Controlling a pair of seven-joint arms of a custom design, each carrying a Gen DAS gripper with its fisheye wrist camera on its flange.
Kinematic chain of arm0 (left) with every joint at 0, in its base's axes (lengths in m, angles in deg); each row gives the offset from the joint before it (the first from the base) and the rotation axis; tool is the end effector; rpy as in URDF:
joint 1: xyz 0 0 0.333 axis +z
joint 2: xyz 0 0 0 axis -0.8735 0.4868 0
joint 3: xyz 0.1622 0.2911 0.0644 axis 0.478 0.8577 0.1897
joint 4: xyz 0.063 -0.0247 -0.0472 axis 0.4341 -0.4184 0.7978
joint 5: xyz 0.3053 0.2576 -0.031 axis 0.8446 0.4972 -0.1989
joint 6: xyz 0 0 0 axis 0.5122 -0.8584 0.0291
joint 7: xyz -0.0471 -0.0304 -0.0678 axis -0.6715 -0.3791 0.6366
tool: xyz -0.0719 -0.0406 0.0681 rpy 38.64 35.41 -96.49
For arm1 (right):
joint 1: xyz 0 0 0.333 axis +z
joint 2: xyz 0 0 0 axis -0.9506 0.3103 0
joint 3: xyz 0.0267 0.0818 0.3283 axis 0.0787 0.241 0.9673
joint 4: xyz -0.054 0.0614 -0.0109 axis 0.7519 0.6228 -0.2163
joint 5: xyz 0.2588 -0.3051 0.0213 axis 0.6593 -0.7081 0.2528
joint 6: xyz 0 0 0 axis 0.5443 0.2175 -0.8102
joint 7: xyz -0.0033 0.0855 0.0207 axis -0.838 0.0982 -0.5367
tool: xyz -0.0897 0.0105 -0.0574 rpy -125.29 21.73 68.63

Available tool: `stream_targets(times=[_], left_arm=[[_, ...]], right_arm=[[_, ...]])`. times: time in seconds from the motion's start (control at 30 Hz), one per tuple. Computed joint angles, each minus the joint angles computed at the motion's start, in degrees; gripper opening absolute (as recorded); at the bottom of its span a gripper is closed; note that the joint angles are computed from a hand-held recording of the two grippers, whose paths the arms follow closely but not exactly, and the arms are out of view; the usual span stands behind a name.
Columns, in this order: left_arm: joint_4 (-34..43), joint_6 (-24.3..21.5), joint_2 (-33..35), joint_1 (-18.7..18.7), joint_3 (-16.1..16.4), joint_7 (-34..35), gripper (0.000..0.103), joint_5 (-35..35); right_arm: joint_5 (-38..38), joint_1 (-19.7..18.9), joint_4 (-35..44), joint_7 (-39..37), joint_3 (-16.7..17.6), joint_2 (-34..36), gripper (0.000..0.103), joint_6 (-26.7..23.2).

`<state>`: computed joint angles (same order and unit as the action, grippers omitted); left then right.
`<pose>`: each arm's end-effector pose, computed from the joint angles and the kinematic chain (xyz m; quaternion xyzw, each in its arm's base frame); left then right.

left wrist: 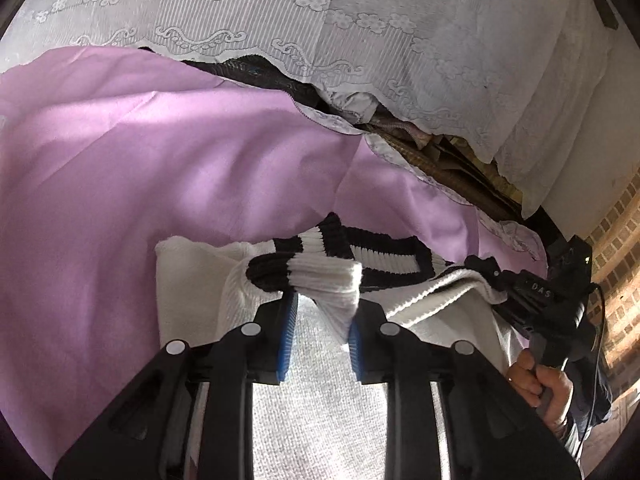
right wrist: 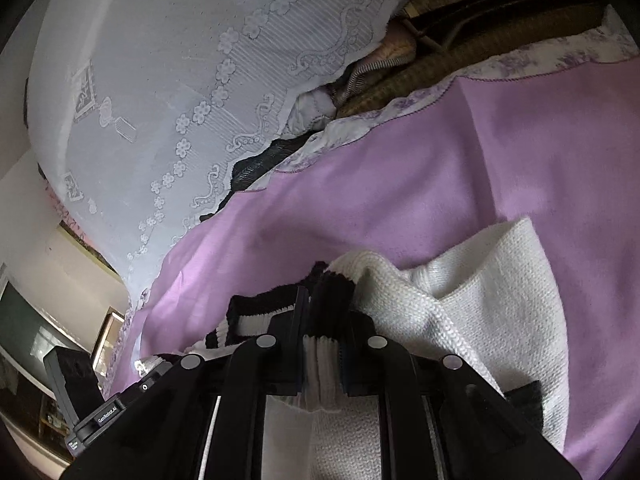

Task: Fold small clothes
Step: 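Lift the hem with both grippers and fold it toward the collar, then lay the hem near the collar and open both grippers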

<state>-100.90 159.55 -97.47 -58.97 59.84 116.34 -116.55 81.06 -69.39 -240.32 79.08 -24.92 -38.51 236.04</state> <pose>0.4637 0.0424 0.4788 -0.5272 0.7221 -0.4478 0.0112 0.3607 0.1934 0.4621 -0.4249 0.7602 -0.1238 0.4756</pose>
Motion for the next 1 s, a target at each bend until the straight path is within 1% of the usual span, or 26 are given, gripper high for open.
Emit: stream_targets(times=[0.07, 0.1, 0.13, 0.17, 0.2, 0.23, 0.27, 0.3, 0.33, 0.37, 0.4, 0.43, 0.47, 0.5, 0.53, 0.6, 0.67, 0.73, 0.8, 0.83, 0.87, 0.9, 0.93, 0.97, 1.0], left_arm=[[-0.30, 0.63, -0.22, 0.01, -0.15, 0.06, 0.024, -0.12], [-0.69, 1.23, -0.56, -0.03, -0.27, 0.35, 0.025, -0.14], [-1.06, 1.88, -0.93, -0.15, -0.44, 0.50, 0.025, -0.12], [-1.36, 2.57, -1.25, -0.34, -0.58, 0.58, 0.025, -0.14], [-1.95, 3.46, -1.96, -0.54, -0.61, 0.93, 0.026, -0.44], [-2.31, 3.87, -2.51, -0.81, -0.39, 1.25, 0.027, -0.86], [-2.61, 3.76, -3.15, -1.09, 0.12, 1.83, 0.028, -1.54], [-2.89, 3.07, -4.07, -1.33, 0.91, 2.69, 0.029, -2.56], [-2.96, 2.69, -4.55, -1.46, 1.43, 3.27, 0.033, -3.34], [-3.16, 2.69, -5.29, -1.51, 1.83, 3.85, 0.045, -4.36], [-3.63, 4.07, -6.27, -1.47, 1.76, 4.36, 0.056, -5.66], [-4.52, 6.86, -7.79, -1.56, 1.65, 5.62, 0.073, -8.25], [-5.06, 8.19, -8.97, -1.82, 2.12, 7.01, 0.080, -10.60], [-5.12, 7.91, -9.57, -1.96, 2.90, 7.83, 0.080, -11.87], [-4.59, 5.78, -9.63, -1.86, 3.98, 7.52, 0.081, -11.67], [-3.93, 3.85, -9.16, -1.41, 4.23, 6.51, 0.081, -10.65], [-3.95, 4.09, -8.51, -1.16, 3.17, 6.07, 0.081, -9.15], [-4.07, 5.85, -7.59, -1.22, 1.17, 4.92, 0.081, -6.15], [-4.08, 7.71, -6.53, -1.73, -0.24, 3.38, 0.081, -2.79], [-3.95, 9.25, -5.60, -1.82, -1.28, 1.65, 0.083, -0.14], [-3.98, 10.83, -4.65, -1.86, -2.09, -0.55, 0.086, 2.54], [-3.49, 12.58, -2.72, -1.30, -3.54, -5.13, 0.087, 7.18], [-2.77, 12.57, -0.76, -0.76, -3.94, -9.10, 0.087, 10.97], [-1.77, 10.87, 0.67, -1.09, -2.87, -10.51, 0.087, 11.77], [-0.91, 8.71, 1.49, -1.60, -1.18, -10.45, 0.087, 10.57]], right_arm=[[0.21, -1.23, -0.06, -0.17, 1.41, -0.40, 0.014, 0.03], [0.51, -2.95, 0.02, -0.36, 3.28, -0.93, 0.015, -0.37], [0.39, -3.80, 0.03, -0.30, 4.10, -1.22, 0.016, -0.66], [0.10, -4.20, -0.03, -0.10, 4.50, -1.44, 0.020, -0.74], [-0.42, -3.30, -0.33, 0.25, 3.66, -1.48, 0.023, -0.20], [-0.05, -3.89, -0.62, 0.64, 4.50, -2.22, 0.033, 0.09], [1.10, -6.42, -0.97, 1.26, 7.34, -4.21, 0.041, -0.08], [2.02, -9.50, -1.30, 2.07, 10.66, -6.90, 0.044, -0.78], [2.00, -11.55, -1.63, 2.89, 12.71, -9.37, 0.046, -1.49], [1.76, -13.28, -1.91, 3.62, 14.41, -11.87, 0.046, -2.21], [1.43, -14.91, -2.18, 4.39, 16.01, -14.42, 0.046, -2.92], [1.13, -16.95, -2.34, 5.24, 18.03, -17.94, 0.046, -4.28], [0.54, -18.16, -2.44, 5.95, 19.19, -20.36, 0.046, -5.27], [-0.35, -19.48, -2.33, 6.46, 20.50, -22.95, 0.046, -6.41], [-1.32, -20.20, -2.13, 6.86, 21.02, -24.16, 0.046, -7.18], [-3.94, -22.00, -0.98, 7.18, 22.45, -25.77, 0.046, -9.12], [-6.71, -22.86, 0.18, 7.14, 23.07, -25.15, 0.046, -10.73], [-9.59, -22.76, 1.43, 6.48, 22.80, -22.01, 0.046, -11.42], [-12.37, -21.99, 2.88, 5.47, 21.48, -17.45, 0.046, -11.93], [-13.46, -21.48, 3.41, 5.28, 20.63, -15.91, 0.046, -12.76], [-14.58, -21.12, 4.30, 5.08, 19.64, -14.03, 0.051, -14.69], [-15.42, -21.02, 4.96, 5.32, 18.80, -12.75, 0.056, -17.26], [-17.05, -21.17, 5.17, 7.52, 17.71, -11.15, 0.065, -20.09], [-14.66, -19.92, 4.23, 7.27, 16.08, -9.10, 0.063, -19.72], [-13.61, -16.83, 2.74, 7.17, 13.06, -6.96, 0.060, -16.30]])
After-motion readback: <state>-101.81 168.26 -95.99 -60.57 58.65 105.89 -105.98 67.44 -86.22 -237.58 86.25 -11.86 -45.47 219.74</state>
